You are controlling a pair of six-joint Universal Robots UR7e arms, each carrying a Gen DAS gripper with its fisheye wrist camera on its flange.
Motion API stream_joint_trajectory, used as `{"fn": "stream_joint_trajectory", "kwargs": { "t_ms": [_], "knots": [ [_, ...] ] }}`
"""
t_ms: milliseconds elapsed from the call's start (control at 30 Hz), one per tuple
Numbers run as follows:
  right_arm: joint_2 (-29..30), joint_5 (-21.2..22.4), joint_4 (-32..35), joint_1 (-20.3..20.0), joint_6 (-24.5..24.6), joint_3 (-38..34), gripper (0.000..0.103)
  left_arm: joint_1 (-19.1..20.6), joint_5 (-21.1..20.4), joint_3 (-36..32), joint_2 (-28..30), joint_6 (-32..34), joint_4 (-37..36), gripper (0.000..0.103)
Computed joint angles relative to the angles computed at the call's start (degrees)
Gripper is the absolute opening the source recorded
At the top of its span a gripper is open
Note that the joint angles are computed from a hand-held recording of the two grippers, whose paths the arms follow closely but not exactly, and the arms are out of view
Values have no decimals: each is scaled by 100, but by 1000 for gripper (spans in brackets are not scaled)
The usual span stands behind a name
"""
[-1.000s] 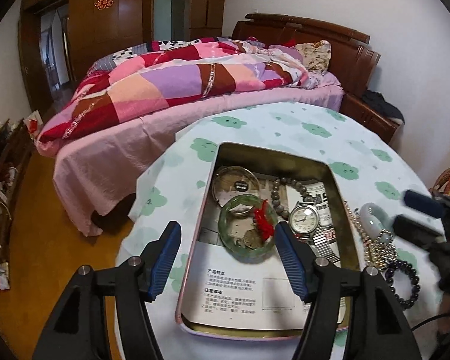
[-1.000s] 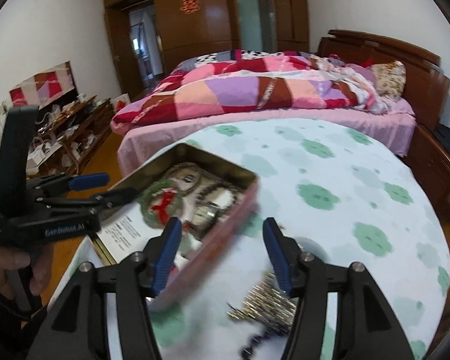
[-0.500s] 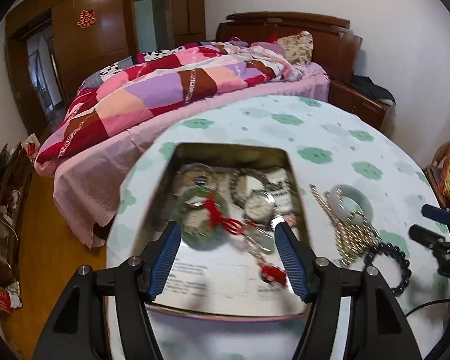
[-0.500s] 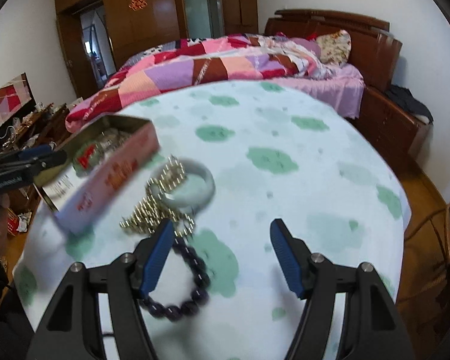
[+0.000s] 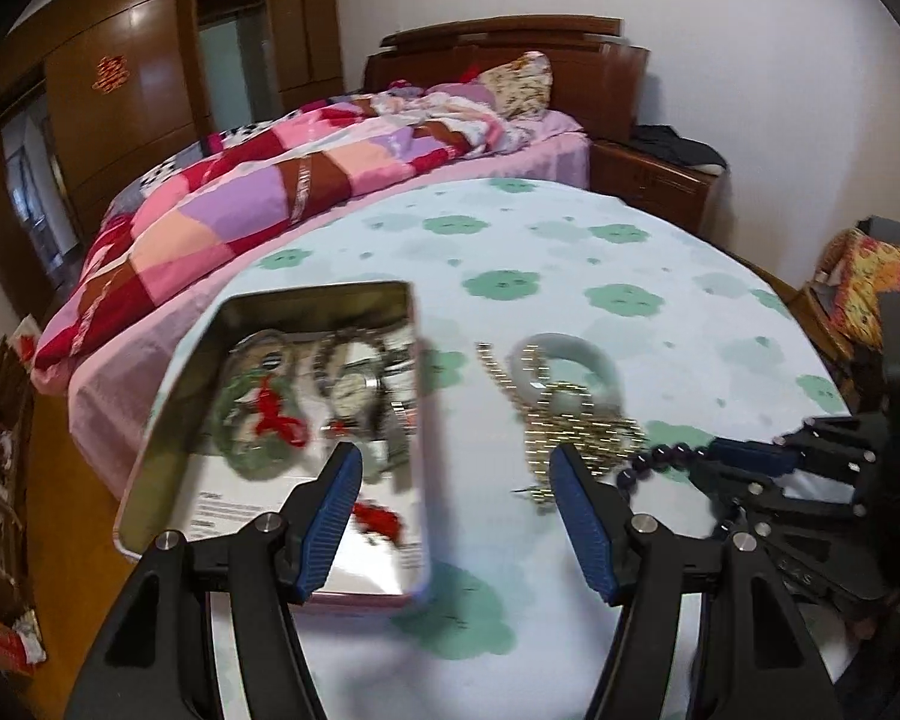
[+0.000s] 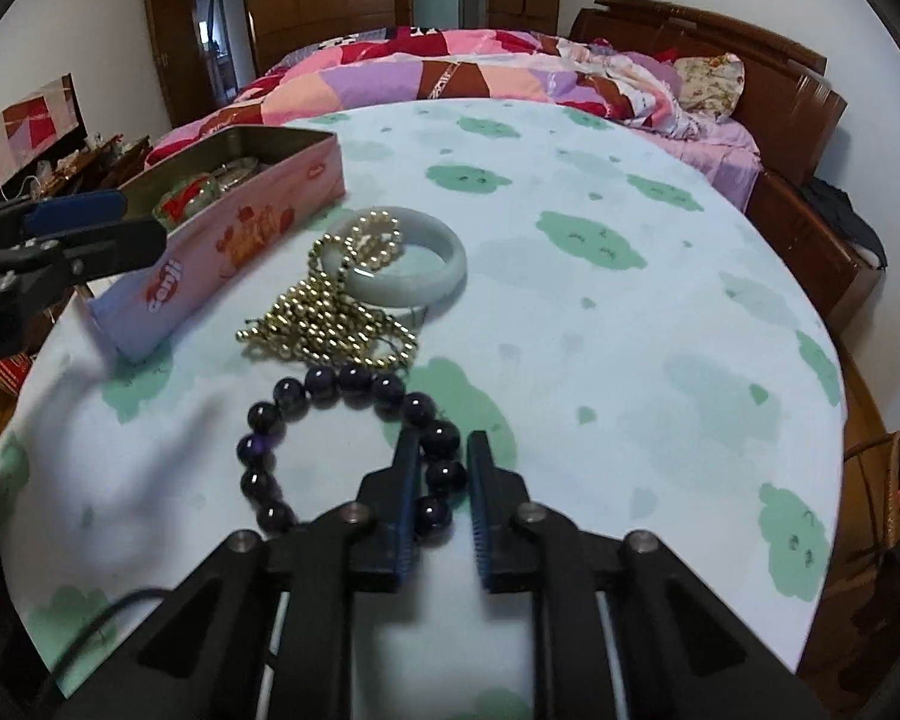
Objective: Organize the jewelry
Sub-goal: 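Grasp the dark purple bead bracelet with the right gripper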
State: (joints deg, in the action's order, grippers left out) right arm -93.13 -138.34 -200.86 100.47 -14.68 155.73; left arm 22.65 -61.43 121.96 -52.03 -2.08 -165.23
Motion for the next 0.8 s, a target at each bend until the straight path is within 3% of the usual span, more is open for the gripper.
{"fn": "stream_joint_trajectory", "kwargs": {
  "t_ms": [200, 333, 400, 467, 633, 800],
  "knots": [
    [-470, -412, 108, -219, 132, 75, 17, -27, -94, 26, 36, -32, 83, 65],
    [-845, -263, 197, -476, 242, 141, 17, -56, -155, 14, 79, -8, 63, 62],
    [-544, -462, -155, -353, 119, 137, 18, -99, -242, -19, 147, 74, 118, 51],
    [-280, -601, -484, -262, 1, 130, 18, -141, -288, -43, 218, 120, 147, 51],
    [-186, -475, -805, -341, -187, 147, 18, -117, -515, -279, 513, 201, 242, 51],
    [110, -532, -1261, -309, -411, 136, 19, 0, -773, -661, 859, 108, 589, 35]
  ]
}}
